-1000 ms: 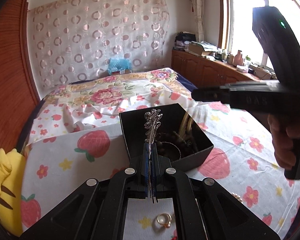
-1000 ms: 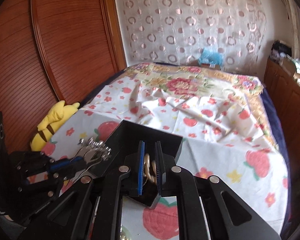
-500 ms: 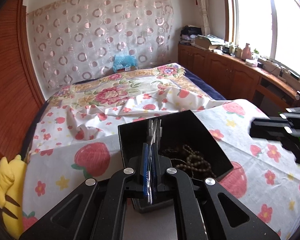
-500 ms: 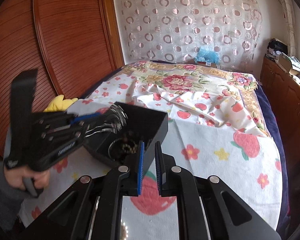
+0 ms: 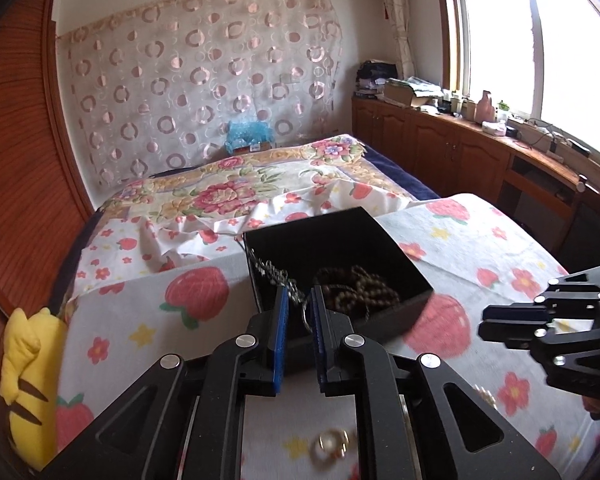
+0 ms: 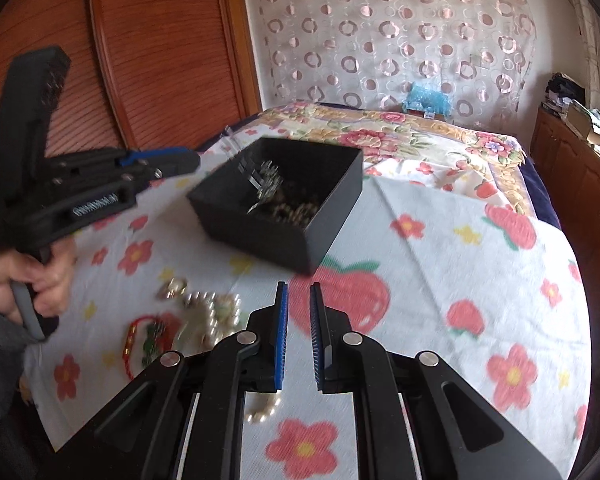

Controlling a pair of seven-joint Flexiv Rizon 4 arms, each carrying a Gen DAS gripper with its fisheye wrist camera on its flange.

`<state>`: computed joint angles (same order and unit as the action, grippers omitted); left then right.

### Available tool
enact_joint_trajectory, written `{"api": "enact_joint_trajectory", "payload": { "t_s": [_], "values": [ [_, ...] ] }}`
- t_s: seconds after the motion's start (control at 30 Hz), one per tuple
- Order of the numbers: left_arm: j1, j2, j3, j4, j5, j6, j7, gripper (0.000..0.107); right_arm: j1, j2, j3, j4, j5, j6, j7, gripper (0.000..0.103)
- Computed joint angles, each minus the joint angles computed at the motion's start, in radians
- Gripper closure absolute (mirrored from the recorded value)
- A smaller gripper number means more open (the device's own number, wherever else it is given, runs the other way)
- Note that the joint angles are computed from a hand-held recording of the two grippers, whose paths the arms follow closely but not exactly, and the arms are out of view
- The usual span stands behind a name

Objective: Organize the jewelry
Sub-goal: 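Lower the hairpin into the black box and open the left tool, then grasp the jade bangle rim with the left tool and lift it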

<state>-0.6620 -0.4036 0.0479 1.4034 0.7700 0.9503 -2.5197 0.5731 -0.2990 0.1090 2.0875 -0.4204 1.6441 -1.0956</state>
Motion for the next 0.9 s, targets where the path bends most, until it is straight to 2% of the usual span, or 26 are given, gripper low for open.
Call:
{"api": "enact_joint_trajectory", "payload": {
  "t_s": [0.13, 0.2, 0.23, 0.33, 0.47, 0.57, 0.63, 0.77, 0.83, 0.9],
  "values": [
    [-0.016, 0.052, -0.002, 0.07, 0.027, 0.015, -0.054, 0.089, 0.051, 0.02, -0.051, 0.046, -0.031, 0.007, 0.019, 0.089],
    [-0.012, 0.071, -0.014, 0.102, 0.029, 0.027, -0.076, 0.089, 0.083, 0.032, -0.086, 0.075, -0.05, 0.013, 0.041, 0.081],
    [-0.013, 0.081, -0.02, 0.118, 0.033, 0.028, -0.086, 0.089, 0.083, 0.036, -0.086, 0.084, -0.053, 0.011, 0.047, 0.081],
    [-0.009, 0.096, -0.04, 0.145, 0.038, 0.021, -0.1, 0.087, 0.044, 0.038, -0.041, 0.096, -0.045, -0.001, 0.038, 0.081],
    [-0.008, 0.108, -0.057, 0.174, 0.053, 0.028, -0.133, 0.078, -0.038, 0.028, 0.063, 0.089, 0.0, -0.034, -0.009, 0.081],
    [-0.007, 0.112, -0.068, 0.191, 0.055, 0.03, -0.156, 0.077, -0.047, 0.016, 0.083, 0.078, 0.011, -0.059, -0.029, 0.081],
    [-0.001, 0.113, -0.075, 0.201, 0.043, 0.036, -0.158, 0.077, -0.019, 0.019, 0.053, 0.08, -0.009, -0.074, -0.017, 0.081],
    [0.001, 0.103, -0.09, 0.207, 0.019, 0.055, -0.135, 0.075, 0.081, 0.038, -0.081, 0.111, -0.133, -0.062, 0.077, 0.083],
    [-0.004, 0.096, -0.092, 0.204, 0.012, 0.063, -0.122, 0.075, 0.09, 0.045, -0.101, 0.122, -0.174, -0.055, 0.111, 0.094],
    [-0.003, 0.085, -0.096, 0.203, -0.008, 0.082, -0.101, 0.074, 0.101, 0.047, -0.127, 0.13, -0.221, -0.046, 0.147, 0.094]
  ]
}}
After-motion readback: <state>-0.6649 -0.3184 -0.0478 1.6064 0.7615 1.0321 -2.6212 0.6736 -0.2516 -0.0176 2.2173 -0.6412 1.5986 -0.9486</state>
